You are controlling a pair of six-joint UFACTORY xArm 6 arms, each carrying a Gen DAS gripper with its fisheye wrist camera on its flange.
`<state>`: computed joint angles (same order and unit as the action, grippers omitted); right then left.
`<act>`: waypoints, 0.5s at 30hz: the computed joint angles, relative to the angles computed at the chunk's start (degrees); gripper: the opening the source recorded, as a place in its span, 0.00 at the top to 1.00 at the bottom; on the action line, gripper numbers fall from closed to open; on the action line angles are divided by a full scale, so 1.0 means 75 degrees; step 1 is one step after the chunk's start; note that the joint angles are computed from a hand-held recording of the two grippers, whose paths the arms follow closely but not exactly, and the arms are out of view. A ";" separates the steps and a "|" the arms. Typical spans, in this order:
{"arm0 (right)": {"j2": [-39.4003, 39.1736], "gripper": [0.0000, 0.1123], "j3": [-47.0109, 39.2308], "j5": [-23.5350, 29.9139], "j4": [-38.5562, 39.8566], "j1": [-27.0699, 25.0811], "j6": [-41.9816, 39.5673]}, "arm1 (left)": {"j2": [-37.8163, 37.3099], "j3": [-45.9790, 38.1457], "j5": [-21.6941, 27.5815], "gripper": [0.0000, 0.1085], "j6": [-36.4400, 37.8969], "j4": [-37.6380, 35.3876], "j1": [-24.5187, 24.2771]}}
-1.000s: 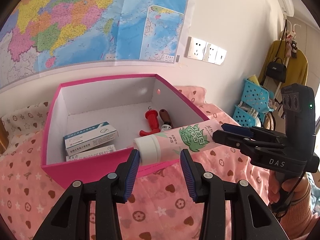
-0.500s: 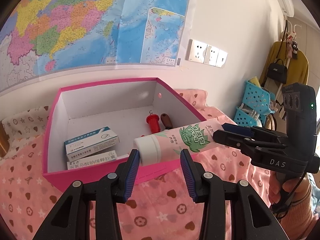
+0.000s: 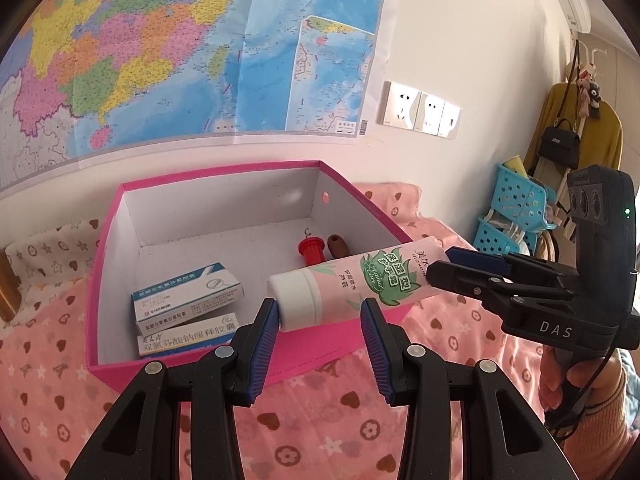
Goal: Organize rigid objects
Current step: 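Lift the aloe tube and carry it over the magenta box, then lower the aloe tube into the box and open the right gripper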
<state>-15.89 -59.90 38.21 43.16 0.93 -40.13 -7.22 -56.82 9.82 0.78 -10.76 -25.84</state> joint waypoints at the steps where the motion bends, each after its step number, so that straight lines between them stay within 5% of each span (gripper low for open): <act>1: 0.0050 0.57 -0.0051 -0.0014 -0.0016 0.0011 0.0002 | 0.0030 -0.0034 0.0007 0.61 -0.0047 0.0054 0.0013; 15: 0.0633 0.58 -0.0603 -0.0073 -0.0350 0.0132 0.0070 | 0.0449 -0.0478 0.0168 0.61 -0.0268 0.0208 0.0184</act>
<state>-11.14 -64.42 37.66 40.53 1.92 -39.60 -3.86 -60.41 11.08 -1.22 -9.20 -24.46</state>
